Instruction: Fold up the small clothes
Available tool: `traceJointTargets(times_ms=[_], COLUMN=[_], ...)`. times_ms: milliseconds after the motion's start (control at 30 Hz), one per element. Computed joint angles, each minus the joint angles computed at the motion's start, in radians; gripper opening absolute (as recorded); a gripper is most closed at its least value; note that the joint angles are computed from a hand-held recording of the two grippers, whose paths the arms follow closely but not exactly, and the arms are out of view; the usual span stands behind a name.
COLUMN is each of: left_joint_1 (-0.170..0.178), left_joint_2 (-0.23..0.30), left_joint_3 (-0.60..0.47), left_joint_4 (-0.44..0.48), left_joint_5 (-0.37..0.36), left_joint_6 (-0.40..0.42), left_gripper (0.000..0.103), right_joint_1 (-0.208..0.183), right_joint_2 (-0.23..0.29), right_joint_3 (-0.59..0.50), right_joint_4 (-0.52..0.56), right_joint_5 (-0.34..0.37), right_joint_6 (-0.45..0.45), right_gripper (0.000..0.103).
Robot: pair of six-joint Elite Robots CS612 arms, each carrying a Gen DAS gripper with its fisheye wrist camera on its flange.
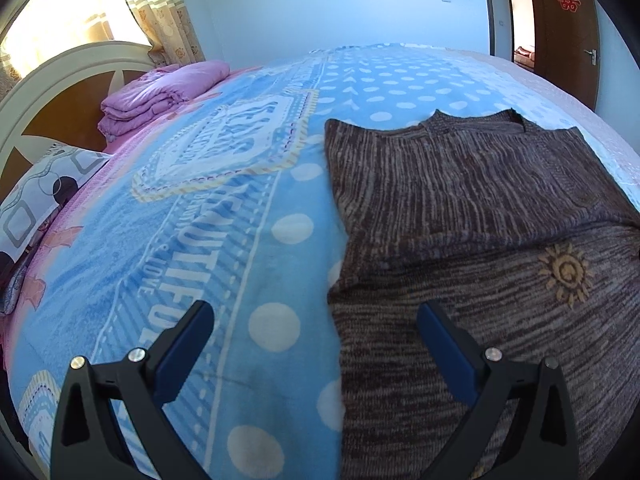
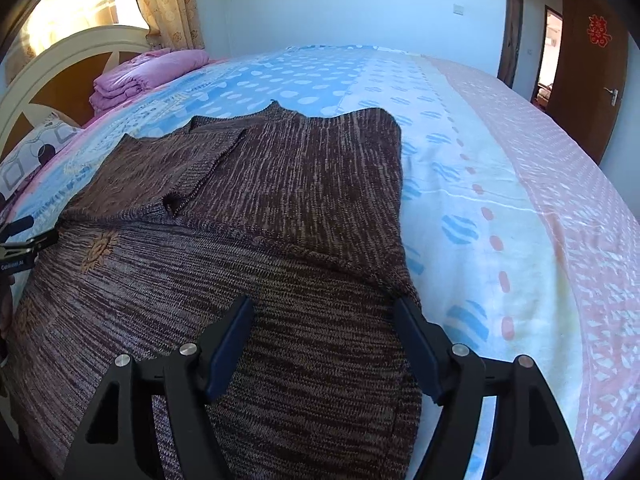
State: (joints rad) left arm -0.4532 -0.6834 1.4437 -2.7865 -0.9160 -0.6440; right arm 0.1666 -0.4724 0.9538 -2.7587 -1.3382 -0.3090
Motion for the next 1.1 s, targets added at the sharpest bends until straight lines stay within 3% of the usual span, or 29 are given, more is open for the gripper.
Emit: traceJointTargets(times_ms=[333, 567, 833, 967, 1100], left_joint_1=[-0.033, -0.063, -0.088, -0.101, -0.104], left_joint_2=[-0.058, -0.091, -0.140, -0.163, -0.189], left_joint_3=[0.106, 0.163, 0.252, 0.293, 0.330], left_joint_4=[-0.121, -0.142, -0.127, -0.126, -0.112], left_joint_5=[-0.026, -0.043, -0.100, -0.114, -0.187], left_joint_6=[0.034, 0.088, 0.054, 0.033, -0.017], left_gripper=[0.103, 0.103, 0.103, 0.098, 0.094], right_joint_1=[-0.009, -0.009, -0.015, -0.020, -0.026], right_joint_2=[-0.099, -0.161, -0.213, -0.234, -0.246], right_joint_3=[0.174, 0.290, 0.407, 0.453, 0.492], right_joint_4=[-0.067, -0.083, -0.117, -0.136, -0.177], right_joint_5=[0.003, 0.008, 0.000, -0.007, -0.004], right_joint_6=[-0.013, -0.062, -0.101, -0.115, -0.118], right_gripper=[0.073, 0.073, 0.073, 0.073, 0.073])
